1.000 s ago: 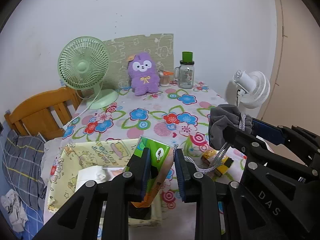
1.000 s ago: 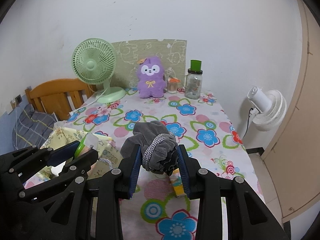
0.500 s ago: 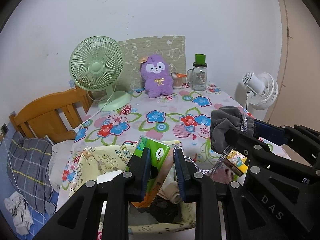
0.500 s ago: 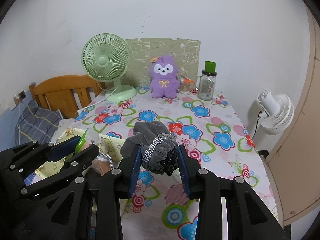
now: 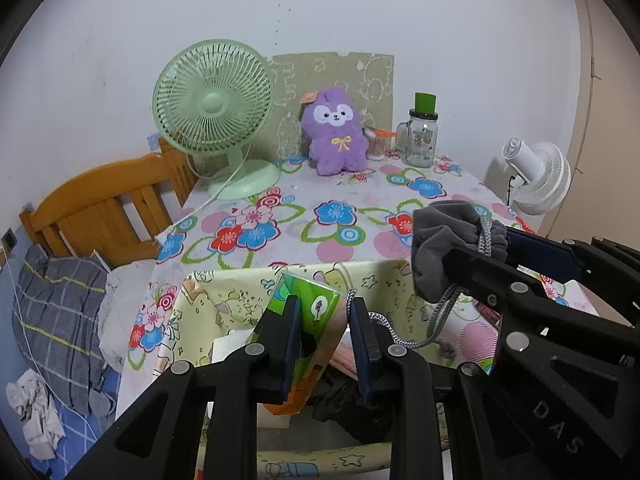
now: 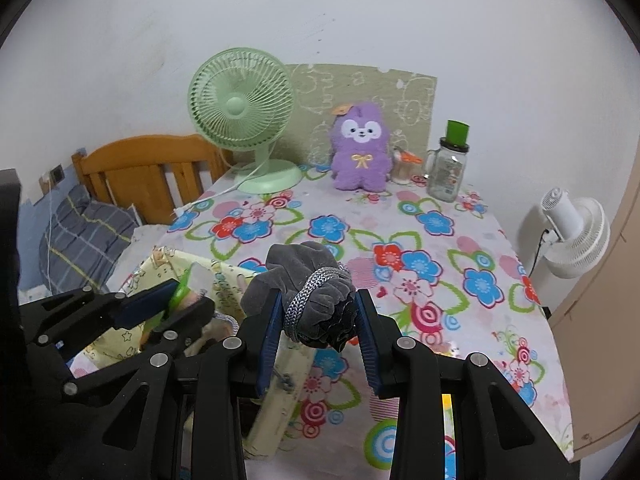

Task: Organize soft objects
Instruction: 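Open both tools to drop the sock and green pack into the box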

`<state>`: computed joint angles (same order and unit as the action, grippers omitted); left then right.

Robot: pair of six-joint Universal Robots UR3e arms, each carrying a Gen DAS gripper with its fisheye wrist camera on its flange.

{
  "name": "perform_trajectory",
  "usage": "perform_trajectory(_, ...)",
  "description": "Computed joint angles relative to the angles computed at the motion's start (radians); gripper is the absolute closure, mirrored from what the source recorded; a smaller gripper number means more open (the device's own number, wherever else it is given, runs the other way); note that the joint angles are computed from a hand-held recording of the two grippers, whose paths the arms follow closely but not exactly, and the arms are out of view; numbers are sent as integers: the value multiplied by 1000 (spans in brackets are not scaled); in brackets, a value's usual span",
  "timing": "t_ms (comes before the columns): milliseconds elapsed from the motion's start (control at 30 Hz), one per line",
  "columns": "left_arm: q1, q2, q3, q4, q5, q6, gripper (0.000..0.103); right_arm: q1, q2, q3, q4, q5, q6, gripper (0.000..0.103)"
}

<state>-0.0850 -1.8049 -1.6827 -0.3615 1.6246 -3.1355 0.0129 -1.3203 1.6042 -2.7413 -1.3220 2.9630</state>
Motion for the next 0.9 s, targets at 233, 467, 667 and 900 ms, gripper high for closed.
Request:
perform_trajectory(233,34,-13,-21,6,-3,-8,75,45,71,-69,38,-4,8,64)
perform_trajectory(467,67,-28,-32,-1,-23,-13,50,83,125,-130,69,-14,-2,64)
perform_trajectory(667,75,-48,-34,-1,-19,-3,29,104,169,-173,91,-24,-9,63)
perform_trajectory(900,86,-56,-41,-23,-21,-12,19,124,203,-192,88,-59,-22,30)
